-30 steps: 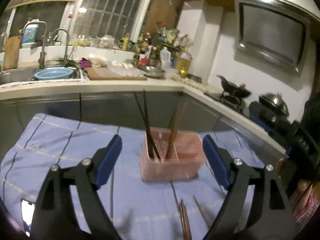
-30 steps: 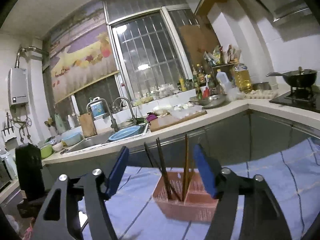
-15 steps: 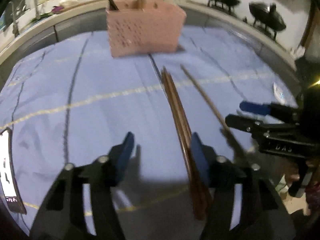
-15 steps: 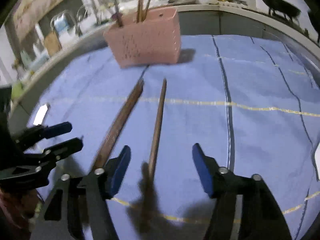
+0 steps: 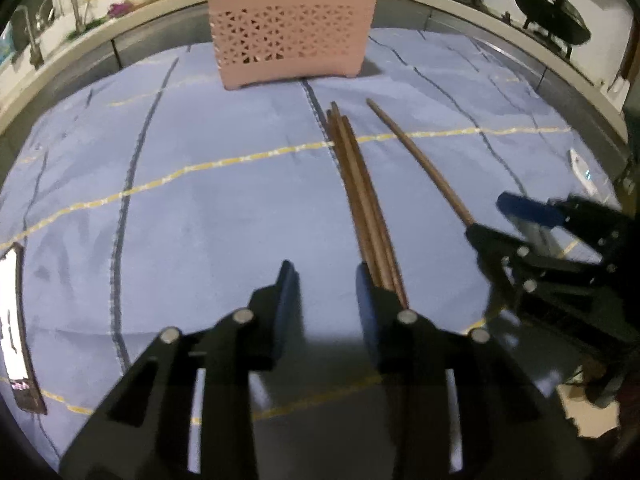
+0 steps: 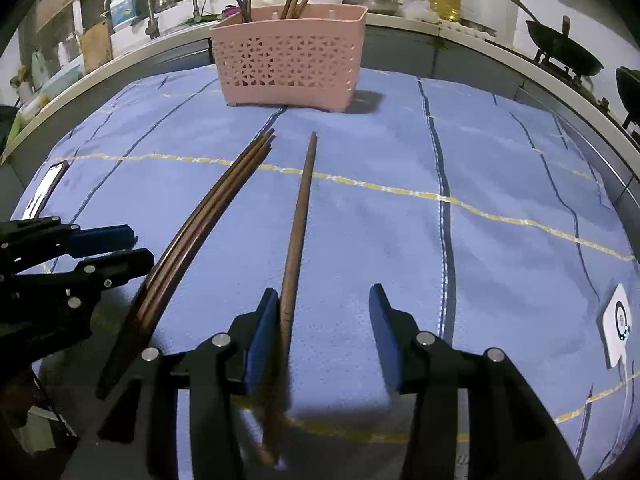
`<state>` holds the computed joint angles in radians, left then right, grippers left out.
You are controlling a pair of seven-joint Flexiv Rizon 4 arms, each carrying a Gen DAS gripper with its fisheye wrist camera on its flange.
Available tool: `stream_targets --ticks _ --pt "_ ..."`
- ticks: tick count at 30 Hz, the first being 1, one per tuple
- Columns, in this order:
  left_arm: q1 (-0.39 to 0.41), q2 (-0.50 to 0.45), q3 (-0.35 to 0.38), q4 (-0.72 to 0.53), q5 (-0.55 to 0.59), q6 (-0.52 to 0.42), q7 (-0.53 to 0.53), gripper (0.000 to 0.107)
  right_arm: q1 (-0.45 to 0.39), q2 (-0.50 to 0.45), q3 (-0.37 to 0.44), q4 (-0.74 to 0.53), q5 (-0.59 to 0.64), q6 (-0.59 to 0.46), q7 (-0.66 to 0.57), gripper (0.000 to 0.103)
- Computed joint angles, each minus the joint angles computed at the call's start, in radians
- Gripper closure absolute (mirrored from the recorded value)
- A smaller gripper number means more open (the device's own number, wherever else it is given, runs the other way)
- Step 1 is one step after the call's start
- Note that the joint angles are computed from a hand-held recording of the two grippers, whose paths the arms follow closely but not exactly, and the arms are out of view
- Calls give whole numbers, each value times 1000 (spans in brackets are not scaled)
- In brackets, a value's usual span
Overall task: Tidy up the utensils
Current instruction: 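Move both open tools back to the remaining chopsticks on the cloth, then close the left tool on a brown chopstick while the right tool closes on another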
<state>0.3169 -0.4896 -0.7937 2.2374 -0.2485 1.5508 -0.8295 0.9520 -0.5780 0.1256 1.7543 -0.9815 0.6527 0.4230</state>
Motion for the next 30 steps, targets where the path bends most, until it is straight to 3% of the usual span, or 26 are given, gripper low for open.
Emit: stream_targets --ticks 2,4,8,11,14,17,19,20,21,23,30 --pt "66 -12 -77 12 -10 -7 7 76 -4 5 -4 9 -11 15 16 55" --pt "90 -16 -105 16 2 -11 9 76 -6 11 -3 17 -17 22 26 55" --pt "11 -4 -22 5 28 -21 -5 76 -12 11 -3 26 -31 46 49 55" --pt "-21 -4 9 8 40 30 -11 76 -6 5 -2 18 -31 29 36 55" --pt "-47 -3 38 -12 34 4 -24 76 -4 5 -3 17 -32 23 31 55" --pt "-170 9 163 -33 61 46 -33 76 -8 4 -5 17 -36 27 30 55" --pt "-197 4 186 -45 66 54 -34 78 -10 1 -7 12 -37 25 19 55" --pt "-200 -1 188 -53 65 53 -35 93 -12 3 -8 17 -43 31 17 63" --pt "-192 -5 182 -60 61 44 -33 99 -16 7 -10 27 -58 48 21 79" --pt "-171 -10 169 -70 44 25 -32 101 -25 23 -9 52 -69 68 35 95" --pt "-82 -25 143 -68 13 33 -16 100 -90 95 19 168 -91 195 90 96"
